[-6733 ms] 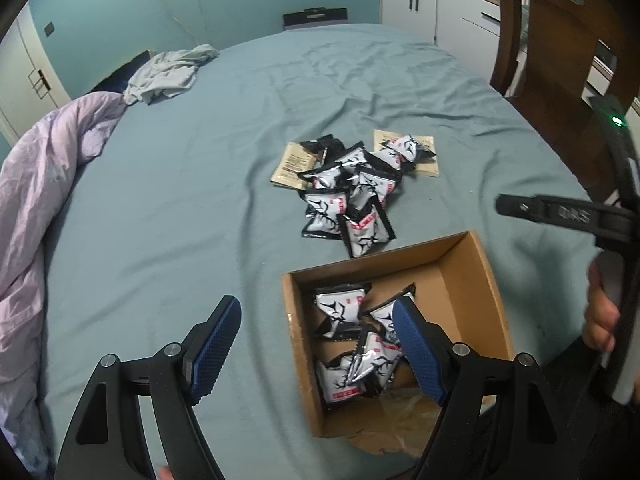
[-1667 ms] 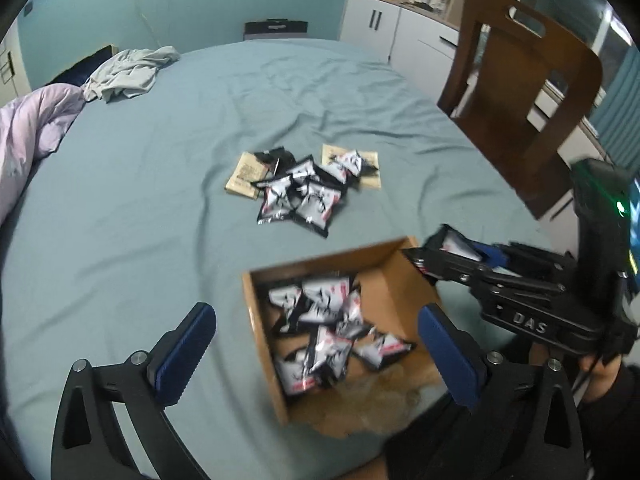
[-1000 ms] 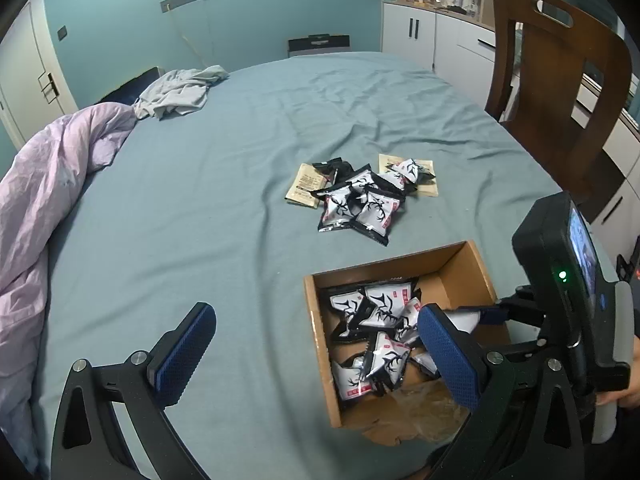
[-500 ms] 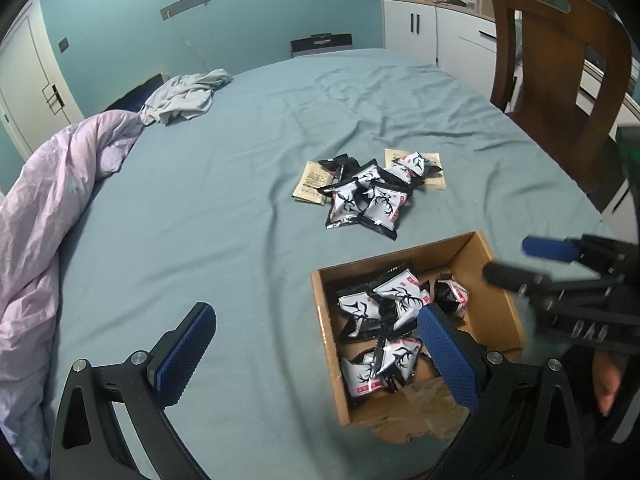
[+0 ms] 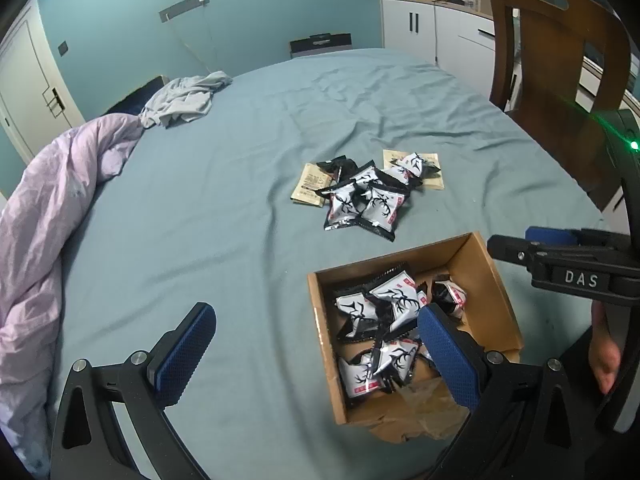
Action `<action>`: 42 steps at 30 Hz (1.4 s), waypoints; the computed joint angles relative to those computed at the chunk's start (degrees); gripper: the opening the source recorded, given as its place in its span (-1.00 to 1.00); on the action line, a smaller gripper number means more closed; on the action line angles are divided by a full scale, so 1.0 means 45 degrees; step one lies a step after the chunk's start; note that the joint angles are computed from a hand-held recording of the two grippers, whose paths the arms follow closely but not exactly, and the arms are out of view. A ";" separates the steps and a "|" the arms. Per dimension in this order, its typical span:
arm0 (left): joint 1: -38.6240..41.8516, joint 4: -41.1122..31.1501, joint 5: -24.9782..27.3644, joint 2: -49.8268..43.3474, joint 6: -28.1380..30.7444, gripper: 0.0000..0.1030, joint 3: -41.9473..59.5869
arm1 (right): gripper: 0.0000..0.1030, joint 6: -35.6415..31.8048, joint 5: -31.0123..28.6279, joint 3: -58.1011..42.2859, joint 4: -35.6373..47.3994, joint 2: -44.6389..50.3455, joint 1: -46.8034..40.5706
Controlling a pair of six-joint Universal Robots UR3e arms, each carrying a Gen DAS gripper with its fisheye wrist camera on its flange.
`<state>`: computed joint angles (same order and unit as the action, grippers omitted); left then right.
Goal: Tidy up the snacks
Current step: 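Move the open right gripper back toward the snack pile, then grasp a white packet from the pile with the right gripper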
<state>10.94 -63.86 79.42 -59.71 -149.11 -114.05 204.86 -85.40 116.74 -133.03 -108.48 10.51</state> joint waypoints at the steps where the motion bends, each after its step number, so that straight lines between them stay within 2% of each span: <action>1: -0.0072 0.0077 0.0036 0.0054 0.0001 1.00 0.0003 | 0.32 -0.0068 -0.0112 -0.0131 -0.0026 0.0109 0.0021; 4: -0.0197 0.0160 -0.0020 0.0218 0.0066 1.00 0.0010 | 0.32 -0.0147 -0.0481 -0.0181 -0.0297 0.0183 -0.0094; 8: -0.0490 0.0263 -0.0049 0.0179 0.0081 1.00 0.0059 | 0.32 -0.0118 -0.0135 -0.0059 -0.0258 0.0199 -0.0841; 14: -0.1533 0.0889 0.0804 -0.0522 -0.0261 1.00 0.0141 | 0.32 -0.0094 0.0360 -0.0222 -0.0031 0.0873 -0.1822; 23: -0.2041 0.1055 0.1106 -0.1079 -0.0335 1.00 0.0076 | 0.32 -0.0663 0.0611 -0.1620 -0.0477 0.3146 -0.2495; 32: -0.1487 0.0530 0.0554 -0.1491 -0.0553 1.00 0.0462 | 0.32 -0.0916 0.1425 -0.3657 -0.0709 0.6117 -0.2934; 36: -0.1466 0.0419 0.0507 -0.1489 -0.0418 1.00 0.0422 | 0.32 -0.1056 0.1170 -0.5112 -0.0690 0.7585 -0.2635; 39: -0.1269 -0.0052 0.0127 -0.1415 -0.0289 1.00 0.0592 | 0.32 -0.1023 0.1243 -0.5909 -0.0760 0.8445 -0.2566; 42: -0.1078 -0.0444 -0.0230 -0.1308 -0.0091 1.00 0.0717 | 0.32 -0.0655 0.0773 -0.6567 -0.0968 0.9178 -0.2457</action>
<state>6.09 -65.85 78.38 -65.60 -149.51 -110.83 201.91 -81.92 87.19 -137.39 -67.18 -0.54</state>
